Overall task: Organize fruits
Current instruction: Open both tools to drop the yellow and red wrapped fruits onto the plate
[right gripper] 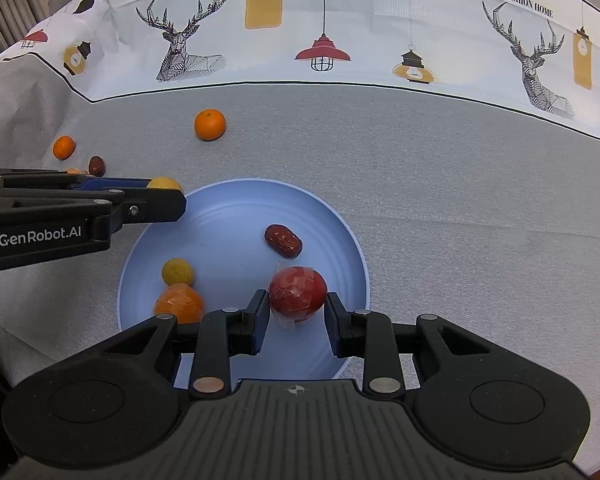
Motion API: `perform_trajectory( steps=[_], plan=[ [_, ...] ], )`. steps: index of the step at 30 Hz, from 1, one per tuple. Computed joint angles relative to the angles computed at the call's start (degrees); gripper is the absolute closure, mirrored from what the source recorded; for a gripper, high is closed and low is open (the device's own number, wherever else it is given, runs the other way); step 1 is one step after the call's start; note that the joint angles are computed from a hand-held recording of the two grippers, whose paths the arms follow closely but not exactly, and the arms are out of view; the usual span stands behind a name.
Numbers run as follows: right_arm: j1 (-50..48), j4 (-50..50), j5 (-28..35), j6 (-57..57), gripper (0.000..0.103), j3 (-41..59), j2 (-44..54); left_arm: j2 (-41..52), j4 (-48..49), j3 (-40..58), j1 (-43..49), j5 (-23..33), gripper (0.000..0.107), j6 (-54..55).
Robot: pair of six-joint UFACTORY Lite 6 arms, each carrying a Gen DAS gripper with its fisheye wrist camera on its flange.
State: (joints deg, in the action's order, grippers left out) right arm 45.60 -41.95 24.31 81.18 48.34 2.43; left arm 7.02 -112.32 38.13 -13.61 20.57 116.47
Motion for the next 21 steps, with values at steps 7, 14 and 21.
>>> perform_trajectory(
  steps=[7, 14, 21],
  plan=[
    [0.01, 0.06, 0.12, -0.09, 0.072, 0.25, 0.24, 0.02, -0.06, 0.10, -0.38, -0.21, 0.080, 0.12],
    [-0.02, 0.12, 0.15, -0.19, 0.072, 0.25, 0.24, -0.06, -0.37, 0.00, -0.66, -0.34, 0.080, 0.48],
    [0.01, 0.08, -0.28, -0.14, 0.071, 0.13, 0.29, -0.02, -0.25, 0.09, -0.66, -0.34, 0.080, 0.32]
  ],
)
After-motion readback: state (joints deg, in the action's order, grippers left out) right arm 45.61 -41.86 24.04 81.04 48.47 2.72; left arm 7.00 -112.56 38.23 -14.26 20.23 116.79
